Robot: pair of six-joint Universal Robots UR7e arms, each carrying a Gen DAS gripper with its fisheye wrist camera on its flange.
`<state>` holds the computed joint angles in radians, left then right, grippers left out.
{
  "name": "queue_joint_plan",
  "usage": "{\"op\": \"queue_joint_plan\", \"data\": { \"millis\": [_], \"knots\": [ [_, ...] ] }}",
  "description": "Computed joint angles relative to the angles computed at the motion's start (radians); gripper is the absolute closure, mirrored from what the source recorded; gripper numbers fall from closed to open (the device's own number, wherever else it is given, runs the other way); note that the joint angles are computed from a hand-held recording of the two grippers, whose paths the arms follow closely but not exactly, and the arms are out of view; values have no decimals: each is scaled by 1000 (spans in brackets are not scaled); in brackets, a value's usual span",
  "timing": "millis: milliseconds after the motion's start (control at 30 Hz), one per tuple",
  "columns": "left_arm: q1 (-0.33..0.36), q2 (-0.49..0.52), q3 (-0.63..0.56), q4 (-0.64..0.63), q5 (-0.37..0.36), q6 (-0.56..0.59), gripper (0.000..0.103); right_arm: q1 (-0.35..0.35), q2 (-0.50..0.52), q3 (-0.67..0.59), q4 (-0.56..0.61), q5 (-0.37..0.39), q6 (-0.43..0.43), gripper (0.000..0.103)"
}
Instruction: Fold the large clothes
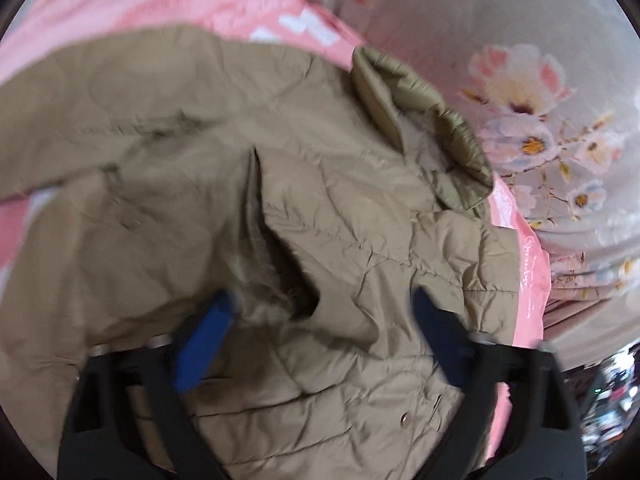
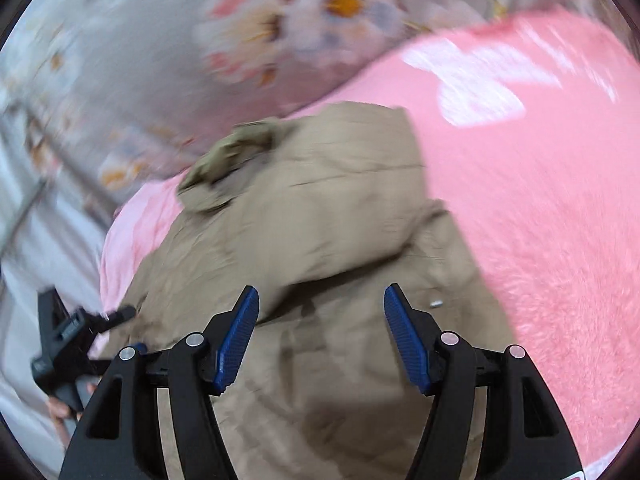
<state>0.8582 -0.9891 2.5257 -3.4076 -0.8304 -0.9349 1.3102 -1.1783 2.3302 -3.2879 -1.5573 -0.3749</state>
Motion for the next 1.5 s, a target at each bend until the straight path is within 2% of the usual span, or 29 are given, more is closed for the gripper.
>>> {"op": "queue_joint_plan", "data": {
  "millis": [67, 100, 133, 200, 267, 333, 367, 400, 467, 500, 567, 633, 700, 833, 1000, 1033, 1067, 1100, 1133, 1200, 1333, 1400, 1500],
  "knots": [
    [-7, 0, -20, 63, 33, -23, 59, -27, 14, -34, 43, 48, 43, 38],
    [-15, 1, -25, 71, 64, -3, 85, -35, 26, -51, 49, 65, 65, 38],
    [-22, -7, -27, 98, 89, -4, 92, -40, 43, -71, 48, 76, 84, 38],
    [-37, -39, -20, 121, 152, -14, 95, -33, 76, -104, 28, 56, 117, 40],
    [-48, -74, -10, 150, 221, -26, 96, -24, 110, -142, 14, 35, 142, 45],
    [-41, -76, -12, 154, 265, -21, 96, -23, 131, -173, 14, 24, 149, 63],
    [-27, -70, -19, 157, 260, -7, 96, -21, 139, -186, 17, 14, 144, 82],
    [-11, -57, -31, 170, 253, 6, 96, -20, 143, -188, 7, 8, 137, 92],
    [16, -3, -57, 196, 259, 37, 96, -24, 139, -173, -37, 35, 110, 99],
    [19, 41, -60, 152, 276, 74, 95, -30, 135, -162, -65, 46, 96, 100],
    [4, 86, -48, 101, 321, 105, 93, -15, 146, -147, -141, -3, 58, 103],
    [-9, 121, -46, 83, 360, 118, 91, 17, 187, -161, -202, -119, 23, 103],
    [-15, 145, -48, 76, 387, 127, 90, 36, 234, -185, -214, -217, -6, 103],
    [-21, 168, -61, 105, 425, 121, 90, 71, 283, -199, -272, -319, -66, 103],
    [-24, 183, -78, 142, 449, 115, 90, 78, 289, -196, -296, -342, -82, 103],
    [-27, 183, -73, 134, 449, 115, 90, 89, 289, -193, -303, -369, -79, 103],
    [-26, 185, -70, 114, 445, 124, 90, 116, 290, -184, -339, -434, -78, 102],
    [-25, 186, -65, 92, 440, 133, 90, 138, 291, -165, -391, -468, -79, 93],
    [-23, 189, -63, 66, 435, 147, 90, 167, 277, -121, -475, -463, -85, 89],
    [-23, 192, -59, 36, 429, 160, 89, 210, 264, -71, -538, -417, -112, 89],
    [-24, 197, -52, 6, 425, 168, 89, 328, 336, -56, -503, -396, -217, 90],
    [-23, 199, -49, -14, 419, 175, 88, 351, 402, -76, -512, -404, -247, 91],
    [-21, 202, -45, -44, 411, 186, 88, 347, 452, -100, -464, -405, -240, 91]
  ]
}}
